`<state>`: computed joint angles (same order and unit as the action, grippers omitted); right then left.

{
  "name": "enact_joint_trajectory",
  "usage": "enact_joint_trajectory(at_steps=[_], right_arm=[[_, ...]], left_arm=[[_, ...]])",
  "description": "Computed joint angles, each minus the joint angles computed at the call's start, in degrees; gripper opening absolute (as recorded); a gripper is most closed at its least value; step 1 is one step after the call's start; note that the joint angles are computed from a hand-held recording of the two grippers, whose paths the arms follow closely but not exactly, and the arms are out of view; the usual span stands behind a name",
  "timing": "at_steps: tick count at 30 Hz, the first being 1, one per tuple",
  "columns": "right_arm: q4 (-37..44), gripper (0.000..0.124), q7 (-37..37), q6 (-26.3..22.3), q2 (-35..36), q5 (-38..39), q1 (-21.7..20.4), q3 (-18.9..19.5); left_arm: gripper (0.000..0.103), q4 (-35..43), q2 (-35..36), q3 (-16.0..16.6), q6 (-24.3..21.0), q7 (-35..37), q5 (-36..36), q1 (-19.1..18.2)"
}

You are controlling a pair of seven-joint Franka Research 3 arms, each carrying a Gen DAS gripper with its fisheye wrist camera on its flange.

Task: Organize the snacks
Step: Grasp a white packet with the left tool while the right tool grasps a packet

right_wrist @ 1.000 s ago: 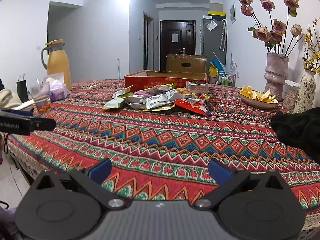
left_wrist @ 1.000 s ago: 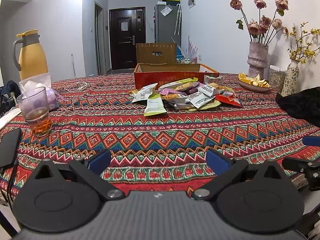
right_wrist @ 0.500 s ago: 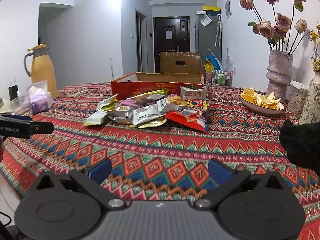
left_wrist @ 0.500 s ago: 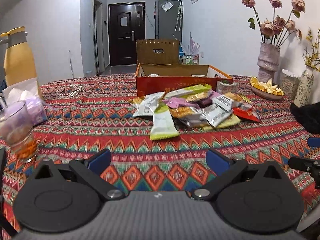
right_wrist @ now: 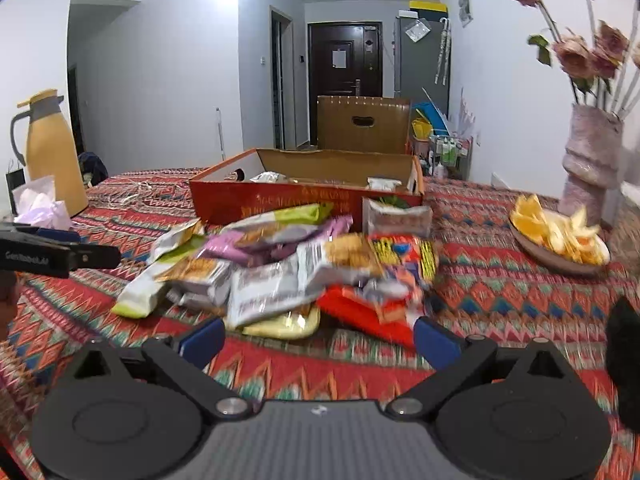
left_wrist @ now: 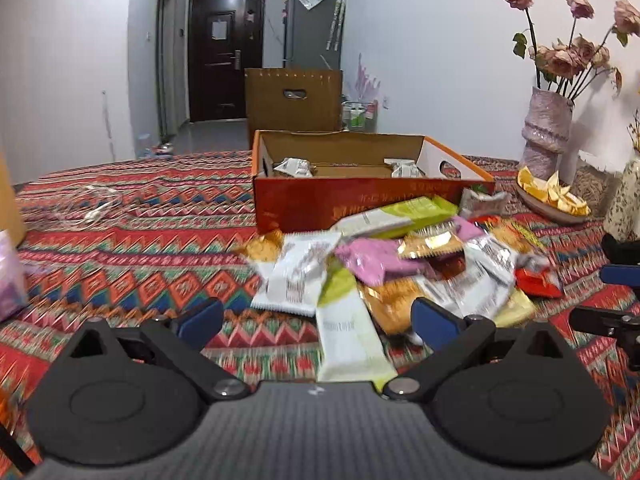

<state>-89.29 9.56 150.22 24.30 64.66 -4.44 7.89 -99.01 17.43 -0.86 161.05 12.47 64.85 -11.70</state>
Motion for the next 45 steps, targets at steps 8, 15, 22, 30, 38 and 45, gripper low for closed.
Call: enact_joint_trajectory(at_steps=[8,15,22,30,38,45], right_arm=[[19.9,0.092,13.1,-1.4,14.0,-14.0,3.6,-0.3],[38.4,0.077,25.8,-6.2,26.8,-24.7,4.7,0.5],[42.2,0.052,29.2,-6.3,29.6,-29.9,4.0,2.8],[26.9,0.036,22.2,-0.8,19.8,-25.1,0.7,6.0],[6.0,0.021,10.3,2.0,5.1,-10.9,-4.1,7.1],[-7.0,0.013,0.1,0.3,-5.7,2.1,-6.0,5.2]], left_arm=[[0.087,9.6,9.3,-2.1,3.3,18.4,-16.9,5.2],[0.054,12.9,14.1,-6.4,3.9,32.0,-32.7,9.4],[0.044,11.3,13.1,-1.8,7.1,33.8,-36.7,5.9],[0.043,3.3,5.6,7.3,9.7,22.0,-28.1,-2.8],[0.043,-8.3,-5.9,10.6,7.7,-0.9,-7.4,-9.4],[0.043,-13.3,-12.0,5.8,3.1,-10.8,1.8,-8.7]])
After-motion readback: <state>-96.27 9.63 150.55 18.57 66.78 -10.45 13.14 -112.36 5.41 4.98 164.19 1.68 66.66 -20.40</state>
